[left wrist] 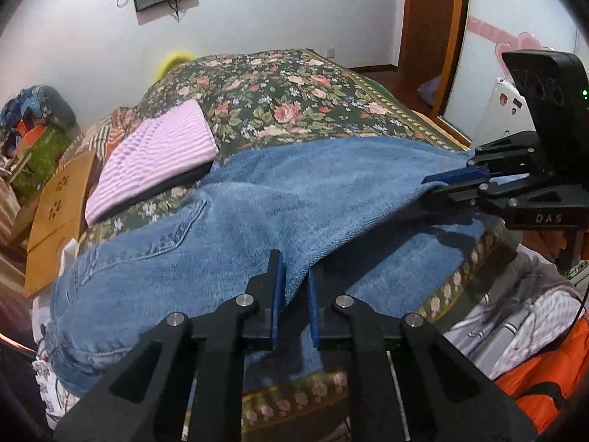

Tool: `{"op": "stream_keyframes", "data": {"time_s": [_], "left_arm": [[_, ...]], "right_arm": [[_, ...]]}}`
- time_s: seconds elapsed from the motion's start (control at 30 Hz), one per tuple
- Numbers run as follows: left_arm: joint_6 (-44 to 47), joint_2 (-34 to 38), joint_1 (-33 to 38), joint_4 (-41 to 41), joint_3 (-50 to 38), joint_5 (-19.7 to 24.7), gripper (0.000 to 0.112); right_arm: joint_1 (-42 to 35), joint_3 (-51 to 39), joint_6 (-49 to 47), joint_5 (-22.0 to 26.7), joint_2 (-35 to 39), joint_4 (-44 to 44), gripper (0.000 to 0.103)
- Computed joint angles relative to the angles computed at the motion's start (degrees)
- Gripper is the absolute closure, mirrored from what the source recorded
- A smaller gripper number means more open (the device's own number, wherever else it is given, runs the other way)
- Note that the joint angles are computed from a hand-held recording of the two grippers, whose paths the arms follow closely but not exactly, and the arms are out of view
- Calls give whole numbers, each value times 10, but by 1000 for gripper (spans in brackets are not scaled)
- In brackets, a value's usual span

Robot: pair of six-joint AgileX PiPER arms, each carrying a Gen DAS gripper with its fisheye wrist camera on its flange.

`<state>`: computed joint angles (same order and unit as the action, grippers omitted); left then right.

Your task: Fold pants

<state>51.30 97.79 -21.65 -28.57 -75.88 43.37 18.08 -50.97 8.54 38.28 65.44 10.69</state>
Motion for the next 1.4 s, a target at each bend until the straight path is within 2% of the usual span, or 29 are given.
{"op": "stream_keyframes", "data": {"time_s": [0.13, 0.5, 0.83, 0.97, 1.07, 1.13, 1.2, 1.27, 1.3, 1.33, 1.4], "left_arm": [[21, -17, 19, -24, 22, 22, 101], [30, -35, 43, -52, 60, 36, 102], [44, -15, 64, -74, 47, 76, 102], [40, -18, 75, -75, 33, 109, 102], [39, -17, 106, -95, 0, 171, 101], [37, -17, 124, -110, -22, 200, 101], [35, -17, 135, -122, -40, 210, 100], [25, -15, 135, -123, -52, 188, 88], [12, -15, 125, -109, -52, 154, 76], [2, -13, 116, -97, -51, 132, 69], [-19, 10, 99, -72, -58, 98, 68]], "right_arm": [[-5, 8, -26, 2, -5, 36, 93], [4, 33, -46, -6, -6, 80, 93], [-2, 37, -67, 2, 8, 113, 92], [0, 19, -48, 40, 3, 94, 89], [-3, -1, -32, 84, -17, 70, 89], [-14, -12, -33, 105, -33, 68, 89], [-26, -24, -35, 117, -45, 64, 88], [-34, -36, -30, 112, -45, 53, 83], [-38, -40, -29, 101, -39, 52, 79], [-47, -42, -41, 84, -23, 67, 77], [-56, -46, -58, 59, 8, 93, 76]]}}
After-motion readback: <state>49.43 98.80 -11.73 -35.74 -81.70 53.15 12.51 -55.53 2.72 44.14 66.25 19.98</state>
